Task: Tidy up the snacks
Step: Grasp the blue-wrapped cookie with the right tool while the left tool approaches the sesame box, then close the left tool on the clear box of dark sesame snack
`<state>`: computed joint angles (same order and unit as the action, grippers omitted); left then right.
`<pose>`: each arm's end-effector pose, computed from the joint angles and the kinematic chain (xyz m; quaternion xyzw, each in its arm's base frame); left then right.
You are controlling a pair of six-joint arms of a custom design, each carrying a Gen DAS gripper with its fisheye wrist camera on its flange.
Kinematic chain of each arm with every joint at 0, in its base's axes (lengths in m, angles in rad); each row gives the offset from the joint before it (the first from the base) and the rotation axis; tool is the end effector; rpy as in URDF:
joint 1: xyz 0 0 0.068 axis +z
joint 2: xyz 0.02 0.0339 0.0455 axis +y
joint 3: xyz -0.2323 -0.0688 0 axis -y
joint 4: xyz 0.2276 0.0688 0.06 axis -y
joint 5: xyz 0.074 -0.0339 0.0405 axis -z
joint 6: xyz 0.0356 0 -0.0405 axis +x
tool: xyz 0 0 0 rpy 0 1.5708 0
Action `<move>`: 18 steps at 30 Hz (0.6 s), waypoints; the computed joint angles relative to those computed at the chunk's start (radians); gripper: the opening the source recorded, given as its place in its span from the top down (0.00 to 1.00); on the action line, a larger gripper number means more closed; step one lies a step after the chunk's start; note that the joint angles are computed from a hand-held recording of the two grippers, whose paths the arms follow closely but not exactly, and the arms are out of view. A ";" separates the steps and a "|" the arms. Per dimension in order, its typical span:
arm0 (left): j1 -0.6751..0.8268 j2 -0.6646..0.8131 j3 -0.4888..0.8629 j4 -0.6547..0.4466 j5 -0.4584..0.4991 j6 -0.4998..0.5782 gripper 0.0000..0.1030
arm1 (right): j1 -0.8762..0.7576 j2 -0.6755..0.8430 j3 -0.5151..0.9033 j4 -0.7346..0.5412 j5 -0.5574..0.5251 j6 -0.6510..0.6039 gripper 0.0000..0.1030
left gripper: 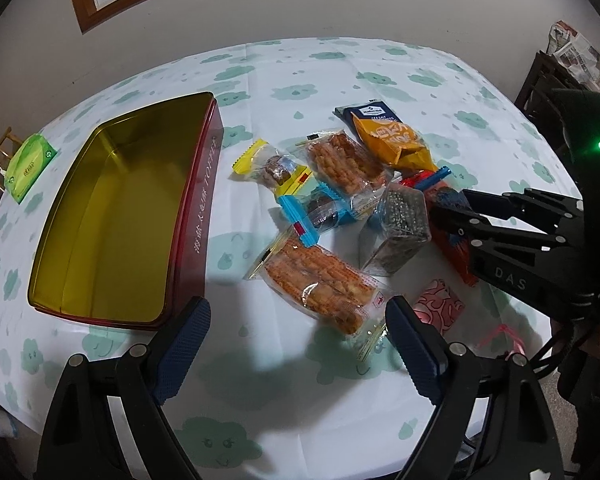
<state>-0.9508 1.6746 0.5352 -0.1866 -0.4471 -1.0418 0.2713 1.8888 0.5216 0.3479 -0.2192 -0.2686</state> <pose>0.1400 -0.1697 0.0600 -0.0711 0.9656 0.0196 0.2494 0.2430 0.0756 0.0308 -0.2838 0.9139 0.1056 0.2705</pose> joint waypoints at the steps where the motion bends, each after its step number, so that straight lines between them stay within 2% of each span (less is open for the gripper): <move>1: 0.002 0.003 0.002 -0.001 0.002 -0.001 0.16 | 0.002 0.003 0.001 0.005 0.002 0.000 0.63; 5: 0.004 0.008 0.005 -0.004 0.001 -0.006 0.16 | 0.005 0.005 0.004 0.007 0.003 0.003 0.65; 7: 0.007 0.014 0.005 -0.006 0.001 -0.010 0.16 | 0.007 0.005 0.000 0.013 0.004 0.003 0.73; 18: 0.010 0.025 0.001 0.019 0.004 -0.003 0.16 | -0.033 -0.043 -0.044 0.020 -0.010 0.020 0.74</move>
